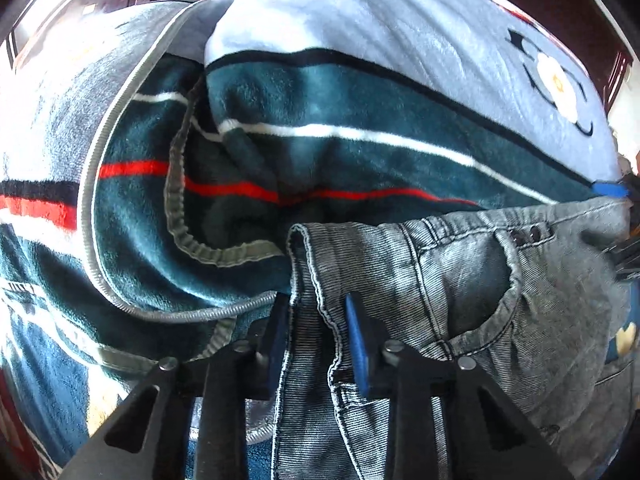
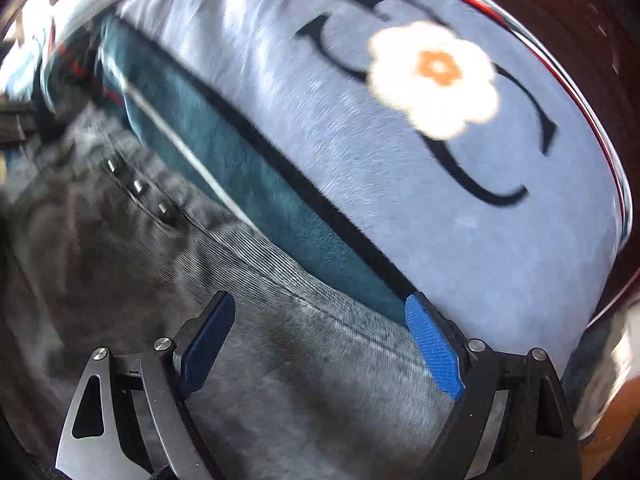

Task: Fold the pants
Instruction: 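Grasp the jeans waistband with the left gripper while the right gripper grasps the waistband too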

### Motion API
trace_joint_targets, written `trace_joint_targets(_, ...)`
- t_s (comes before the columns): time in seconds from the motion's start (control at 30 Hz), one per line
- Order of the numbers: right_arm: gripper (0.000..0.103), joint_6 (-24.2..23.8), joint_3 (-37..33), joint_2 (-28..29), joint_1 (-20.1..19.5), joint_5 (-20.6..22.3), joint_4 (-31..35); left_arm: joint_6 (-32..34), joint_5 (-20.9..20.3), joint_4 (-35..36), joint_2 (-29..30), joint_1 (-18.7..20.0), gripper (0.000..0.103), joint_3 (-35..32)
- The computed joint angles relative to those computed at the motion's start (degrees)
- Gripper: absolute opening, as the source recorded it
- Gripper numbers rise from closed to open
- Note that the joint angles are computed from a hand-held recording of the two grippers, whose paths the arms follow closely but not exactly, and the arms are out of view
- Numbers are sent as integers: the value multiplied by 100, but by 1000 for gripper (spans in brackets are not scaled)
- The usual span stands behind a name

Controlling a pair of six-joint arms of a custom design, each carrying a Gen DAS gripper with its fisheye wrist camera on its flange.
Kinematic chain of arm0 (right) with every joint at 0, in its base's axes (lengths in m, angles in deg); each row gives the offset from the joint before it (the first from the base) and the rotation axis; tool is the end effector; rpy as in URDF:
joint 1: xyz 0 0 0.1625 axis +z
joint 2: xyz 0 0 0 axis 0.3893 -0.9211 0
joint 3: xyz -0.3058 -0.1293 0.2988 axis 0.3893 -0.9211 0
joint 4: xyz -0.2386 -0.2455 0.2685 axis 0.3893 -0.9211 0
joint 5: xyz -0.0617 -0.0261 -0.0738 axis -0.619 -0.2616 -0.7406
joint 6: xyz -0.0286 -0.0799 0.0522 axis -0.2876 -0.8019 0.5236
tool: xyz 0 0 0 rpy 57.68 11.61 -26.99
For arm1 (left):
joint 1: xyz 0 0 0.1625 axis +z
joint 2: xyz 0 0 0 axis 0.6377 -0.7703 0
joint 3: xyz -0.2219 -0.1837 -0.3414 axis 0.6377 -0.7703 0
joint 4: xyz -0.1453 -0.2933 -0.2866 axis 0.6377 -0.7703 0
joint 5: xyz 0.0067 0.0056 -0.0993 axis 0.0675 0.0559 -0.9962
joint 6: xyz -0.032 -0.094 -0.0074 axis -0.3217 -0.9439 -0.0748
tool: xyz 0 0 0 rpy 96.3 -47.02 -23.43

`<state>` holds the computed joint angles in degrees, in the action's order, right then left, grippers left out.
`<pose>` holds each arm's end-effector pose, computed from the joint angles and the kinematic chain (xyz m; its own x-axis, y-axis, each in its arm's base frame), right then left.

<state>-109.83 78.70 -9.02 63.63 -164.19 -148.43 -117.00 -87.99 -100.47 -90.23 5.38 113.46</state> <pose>0.0474 -0.7792 0.2798 0.0096 -0.8712 0.4908 -0.9081 0.1979 0.3690 -0.2559 -0.5669 -0.0064 -0.6902 -0.4802 -0.5414 0.0511 0.7139 -0.6984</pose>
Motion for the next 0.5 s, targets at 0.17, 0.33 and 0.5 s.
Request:
trace_joint_targets(0.17,73,-470,178,150,-9,-211,-588,223,-22,-387,-107,22,27,205)
trace_joint_targets(0.33,14,-121,108,8,25,-280,124,187,16,-490,-157,-11,24,290)
trace_joint_targets(0.5,10,-59,254,-242,49,-164,377,84,66,-721,-245,-207,19,444)
